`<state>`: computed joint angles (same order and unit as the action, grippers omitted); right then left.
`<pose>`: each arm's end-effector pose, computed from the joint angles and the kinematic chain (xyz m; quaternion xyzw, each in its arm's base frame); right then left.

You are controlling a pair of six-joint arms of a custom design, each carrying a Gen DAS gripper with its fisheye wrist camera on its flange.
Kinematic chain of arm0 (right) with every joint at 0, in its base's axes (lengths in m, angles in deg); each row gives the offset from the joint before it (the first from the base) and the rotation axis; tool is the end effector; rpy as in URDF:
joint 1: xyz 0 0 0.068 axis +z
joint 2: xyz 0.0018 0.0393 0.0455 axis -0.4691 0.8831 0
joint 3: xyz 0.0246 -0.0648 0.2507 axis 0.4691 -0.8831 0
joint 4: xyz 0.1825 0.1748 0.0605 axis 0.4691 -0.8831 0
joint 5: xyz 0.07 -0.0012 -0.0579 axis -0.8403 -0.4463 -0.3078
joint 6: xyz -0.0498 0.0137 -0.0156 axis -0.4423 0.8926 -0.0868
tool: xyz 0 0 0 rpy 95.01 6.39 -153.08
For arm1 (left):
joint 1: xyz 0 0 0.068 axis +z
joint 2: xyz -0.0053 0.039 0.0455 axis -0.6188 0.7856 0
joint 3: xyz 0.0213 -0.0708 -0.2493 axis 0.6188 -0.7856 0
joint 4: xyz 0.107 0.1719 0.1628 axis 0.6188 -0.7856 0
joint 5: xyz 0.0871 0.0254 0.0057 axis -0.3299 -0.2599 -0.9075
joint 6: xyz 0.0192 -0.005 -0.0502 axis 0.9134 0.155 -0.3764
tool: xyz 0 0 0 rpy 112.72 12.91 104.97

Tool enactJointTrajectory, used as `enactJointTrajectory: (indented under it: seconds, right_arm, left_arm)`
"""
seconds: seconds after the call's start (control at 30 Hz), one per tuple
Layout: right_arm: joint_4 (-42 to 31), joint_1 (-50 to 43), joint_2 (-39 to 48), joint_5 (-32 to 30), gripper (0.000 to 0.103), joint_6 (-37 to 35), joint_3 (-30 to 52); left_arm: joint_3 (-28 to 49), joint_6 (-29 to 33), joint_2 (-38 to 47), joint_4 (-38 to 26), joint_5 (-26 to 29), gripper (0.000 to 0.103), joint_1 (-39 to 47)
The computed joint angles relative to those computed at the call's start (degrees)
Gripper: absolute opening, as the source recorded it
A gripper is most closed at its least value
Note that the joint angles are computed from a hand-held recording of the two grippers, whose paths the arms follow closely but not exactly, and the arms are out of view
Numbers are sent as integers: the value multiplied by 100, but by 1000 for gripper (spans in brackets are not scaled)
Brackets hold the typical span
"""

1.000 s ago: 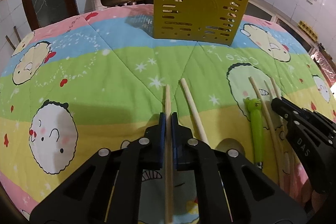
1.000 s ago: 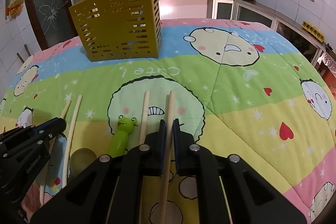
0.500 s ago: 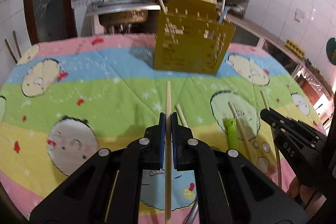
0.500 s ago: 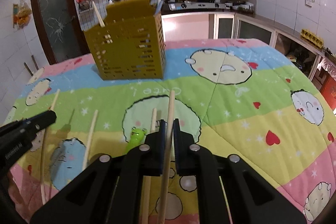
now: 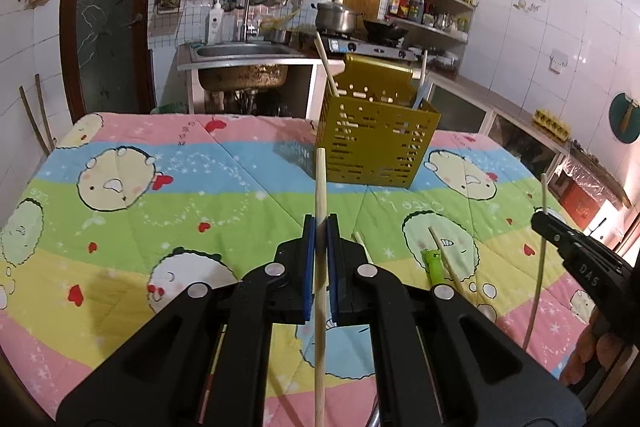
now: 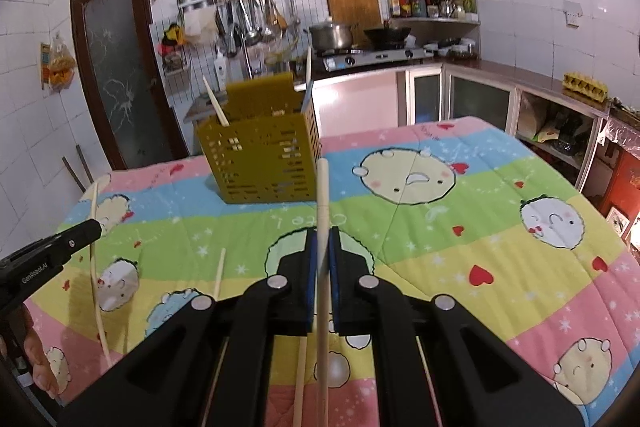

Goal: Organize utensils
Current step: 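Lift both held chopsticks and carry them over the olive-yellow holder, then lower the chopsticks into the holder and open both tools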

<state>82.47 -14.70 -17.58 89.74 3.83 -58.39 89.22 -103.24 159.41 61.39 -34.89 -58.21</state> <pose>0.2479 0.0552 0.1813 0.0377 0.8665 0.0865 0.4902 0.2521 -0.0860 0.1719 -0.0016 0.8797 -0.0812 0.4686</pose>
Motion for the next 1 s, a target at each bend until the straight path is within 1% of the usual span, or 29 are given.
enactJointTrajectory:
  seconds: [0.23, 0.33, 0.4, 0.53, 0.73, 0.87, 1.0]
  right_arm:
    - [18, 161, -631, 293, 6, 94, -281]
    - [47, 265, -777, 519, 6, 46, -301]
    - [98, 236, -846, 501, 6, 53, -299]
    - [197, 191, -940, 486, 6, 45, -236]
    - [244, 129, -755, 454, 6, -66, 282]
    - [260, -44, -323, 196, 6, -59, 866]
    - [381, -279, 379, -74, 6, -11, 1720]
  left_arm:
    - [-415, 118, -643, 157, 14, 4, 27]
    - [-535, 185, -873, 256, -106, 4, -51]
    - [-595, 222, -1032, 348, -180, 4, -94]
    - [-474, 248, -1111, 317, -124, 4, -52]
    - [18, 423, -1005, 275, -164, 4, -65]
    - [807, 545, -544, 212, -62, 4, 19]
    - [1643, 719, 8, 262, -13, 4, 67]
